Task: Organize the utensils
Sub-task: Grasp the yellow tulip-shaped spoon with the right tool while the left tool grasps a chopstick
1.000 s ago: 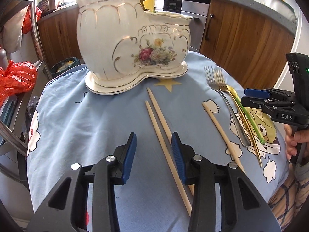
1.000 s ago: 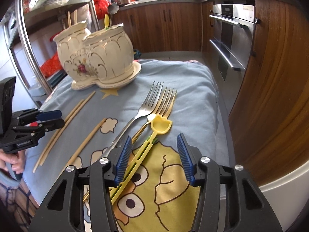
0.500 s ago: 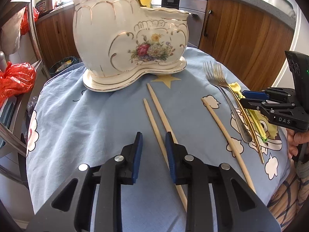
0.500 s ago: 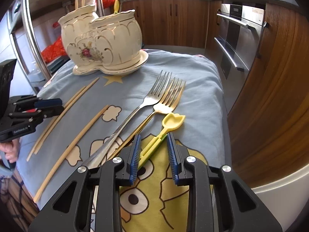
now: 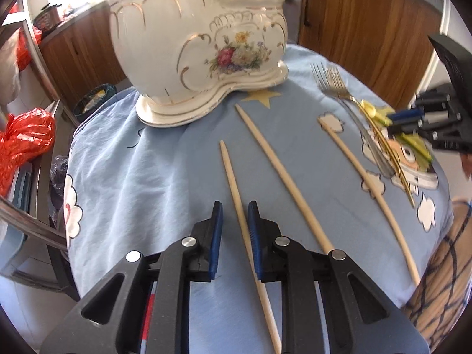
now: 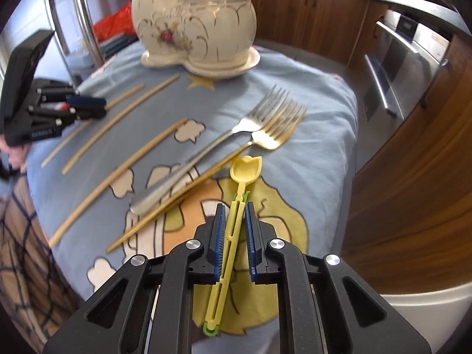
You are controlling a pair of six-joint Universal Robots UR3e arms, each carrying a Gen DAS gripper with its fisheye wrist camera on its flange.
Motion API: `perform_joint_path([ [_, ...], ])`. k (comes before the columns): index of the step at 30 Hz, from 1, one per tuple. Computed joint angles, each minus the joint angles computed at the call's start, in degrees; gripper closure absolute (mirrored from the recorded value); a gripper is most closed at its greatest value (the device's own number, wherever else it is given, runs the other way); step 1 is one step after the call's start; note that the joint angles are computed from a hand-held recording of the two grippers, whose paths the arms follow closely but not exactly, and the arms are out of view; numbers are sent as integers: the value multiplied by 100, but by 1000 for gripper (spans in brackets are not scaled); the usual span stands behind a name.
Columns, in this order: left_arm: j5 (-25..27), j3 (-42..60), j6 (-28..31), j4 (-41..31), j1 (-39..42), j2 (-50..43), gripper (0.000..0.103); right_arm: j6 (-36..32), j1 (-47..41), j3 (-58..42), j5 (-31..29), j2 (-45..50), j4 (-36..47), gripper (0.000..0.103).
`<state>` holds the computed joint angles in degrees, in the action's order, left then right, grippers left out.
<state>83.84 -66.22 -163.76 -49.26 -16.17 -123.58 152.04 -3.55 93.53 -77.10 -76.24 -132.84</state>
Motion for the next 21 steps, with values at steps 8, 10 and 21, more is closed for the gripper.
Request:
perform_joint_path([
  [8, 456, 2264, 624, -2425, -70, -778, 85, -184, 492, -2295, -880, 995, 2278, 88],
  [10, 525, 2884, 708, -2982, -104, -1028, 85, -175, 545, -2794, -959, 1236, 2736, 88],
  [21, 541, 3329, 784, -3683, -122, -1130, 91, 148, 402, -2113, -749, 871, 2214, 93],
])
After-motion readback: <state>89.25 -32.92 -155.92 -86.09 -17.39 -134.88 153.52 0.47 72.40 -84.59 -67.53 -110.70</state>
